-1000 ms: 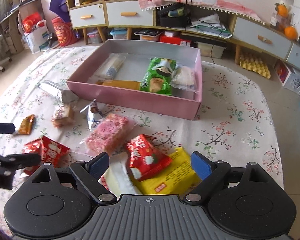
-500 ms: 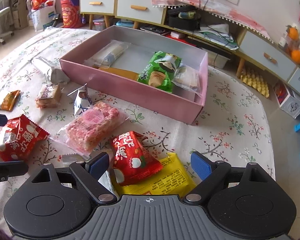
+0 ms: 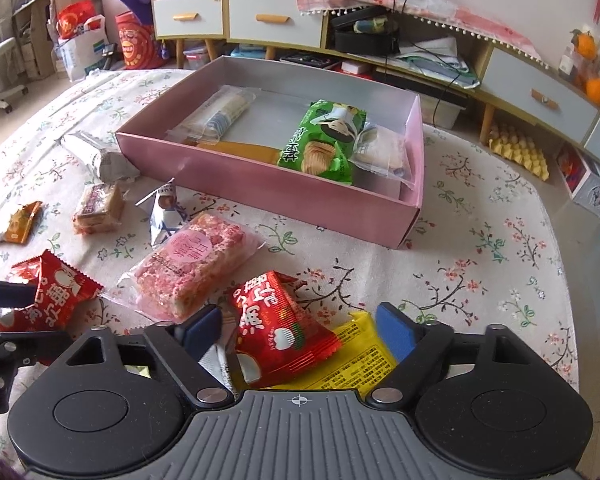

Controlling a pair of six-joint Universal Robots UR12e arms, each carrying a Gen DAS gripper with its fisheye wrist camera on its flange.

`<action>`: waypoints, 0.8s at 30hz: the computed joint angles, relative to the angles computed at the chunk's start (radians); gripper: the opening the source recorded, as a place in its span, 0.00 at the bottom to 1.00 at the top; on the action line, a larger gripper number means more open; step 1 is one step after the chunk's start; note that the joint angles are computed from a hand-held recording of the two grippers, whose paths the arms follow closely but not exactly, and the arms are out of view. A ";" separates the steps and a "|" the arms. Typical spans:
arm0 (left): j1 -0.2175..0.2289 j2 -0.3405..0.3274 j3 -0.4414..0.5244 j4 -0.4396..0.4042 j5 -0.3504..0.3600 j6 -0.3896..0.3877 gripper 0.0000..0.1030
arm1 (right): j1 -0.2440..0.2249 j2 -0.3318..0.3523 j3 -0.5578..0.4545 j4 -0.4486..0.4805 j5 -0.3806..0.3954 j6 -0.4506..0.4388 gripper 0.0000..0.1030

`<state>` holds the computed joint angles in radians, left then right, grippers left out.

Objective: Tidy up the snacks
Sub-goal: 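Close the left gripper on a red cartoon packet while the right grips another red packet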

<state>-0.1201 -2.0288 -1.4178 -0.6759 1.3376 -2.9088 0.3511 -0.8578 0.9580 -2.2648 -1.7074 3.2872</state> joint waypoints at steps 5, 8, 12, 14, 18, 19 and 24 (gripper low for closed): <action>0.000 -0.002 0.002 0.005 0.002 -0.007 0.30 | 0.003 0.002 -0.004 -0.002 -0.001 -0.009 0.70; 0.000 -0.002 0.003 0.005 0.005 -0.008 0.30 | 0.004 0.003 -0.007 0.000 -0.005 -0.006 0.64; 0.000 -0.002 0.005 0.003 0.009 -0.010 0.29 | 0.004 0.003 -0.009 0.002 -0.004 0.003 0.54; 0.000 -0.002 0.005 0.005 0.010 -0.013 0.29 | 0.003 0.003 -0.010 0.002 0.001 0.005 0.44; 0.002 -0.005 0.009 0.007 0.008 -0.024 0.29 | 0.002 0.005 -0.019 0.019 0.021 0.024 0.39; 0.003 -0.005 0.009 0.008 0.006 -0.028 0.29 | 0.002 0.005 -0.020 0.020 0.022 0.025 0.38; 0.009 -0.005 0.014 0.004 -0.011 -0.047 0.29 | -0.002 0.005 -0.028 0.037 0.050 0.054 0.37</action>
<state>-0.1115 -2.0333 -1.4041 -0.6720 1.3266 -2.9554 0.3495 -0.8533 0.9295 -2.2279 -1.6575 3.3408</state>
